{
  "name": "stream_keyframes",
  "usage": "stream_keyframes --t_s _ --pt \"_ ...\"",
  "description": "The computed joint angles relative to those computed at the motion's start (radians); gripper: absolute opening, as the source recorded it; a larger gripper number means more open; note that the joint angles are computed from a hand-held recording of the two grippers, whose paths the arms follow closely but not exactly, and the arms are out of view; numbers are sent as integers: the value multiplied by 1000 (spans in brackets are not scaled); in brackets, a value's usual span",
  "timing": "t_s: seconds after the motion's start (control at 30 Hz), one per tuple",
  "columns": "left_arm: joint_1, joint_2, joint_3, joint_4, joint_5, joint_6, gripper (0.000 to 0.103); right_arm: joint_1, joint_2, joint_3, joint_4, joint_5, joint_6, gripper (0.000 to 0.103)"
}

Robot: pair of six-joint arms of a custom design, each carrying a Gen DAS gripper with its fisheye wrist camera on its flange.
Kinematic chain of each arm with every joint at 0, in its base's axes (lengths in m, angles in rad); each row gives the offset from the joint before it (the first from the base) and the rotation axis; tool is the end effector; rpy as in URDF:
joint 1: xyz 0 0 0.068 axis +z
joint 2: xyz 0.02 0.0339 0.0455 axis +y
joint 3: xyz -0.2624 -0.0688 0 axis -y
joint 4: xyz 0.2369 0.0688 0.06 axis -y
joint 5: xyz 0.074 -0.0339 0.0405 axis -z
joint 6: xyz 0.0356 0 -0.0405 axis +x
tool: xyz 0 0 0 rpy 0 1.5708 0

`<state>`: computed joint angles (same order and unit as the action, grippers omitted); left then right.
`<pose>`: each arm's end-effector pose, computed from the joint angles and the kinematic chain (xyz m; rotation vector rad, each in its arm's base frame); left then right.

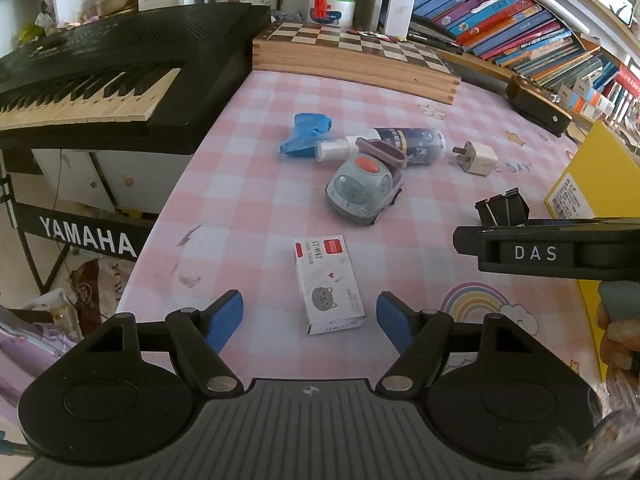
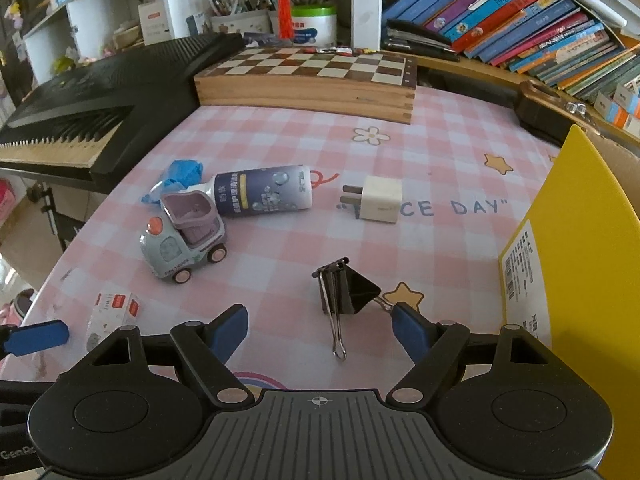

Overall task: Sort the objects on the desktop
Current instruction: 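Grasp the small white box with the left tool while the right tool grasps the black binder clip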

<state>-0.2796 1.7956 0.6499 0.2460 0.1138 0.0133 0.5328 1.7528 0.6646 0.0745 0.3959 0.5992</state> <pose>0.2861 -0.0864 0.0926 0.4105 2.4456 -0.2548 0.2543 0.1340 0.0989 0.2233 2.4608 -0.0393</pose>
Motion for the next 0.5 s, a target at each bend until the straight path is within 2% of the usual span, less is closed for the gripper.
stream_keyframes --t_s 0.13,0.27,0.43,0.5 --pt "-9 0 2 -4 -2 -7 71 -18 10 -2 12 -4 -7 81" --pt "-23 7 9 0 -14 -8 65 -36 23 0 33 -10 -23 81" --pt "-33 22 27 5 -45 -30 57 -59 40 5 52 -28 -51 71" --pt "-39 25 33 6 -57 -35 48 -61 37 3 57 -33 -67 66"
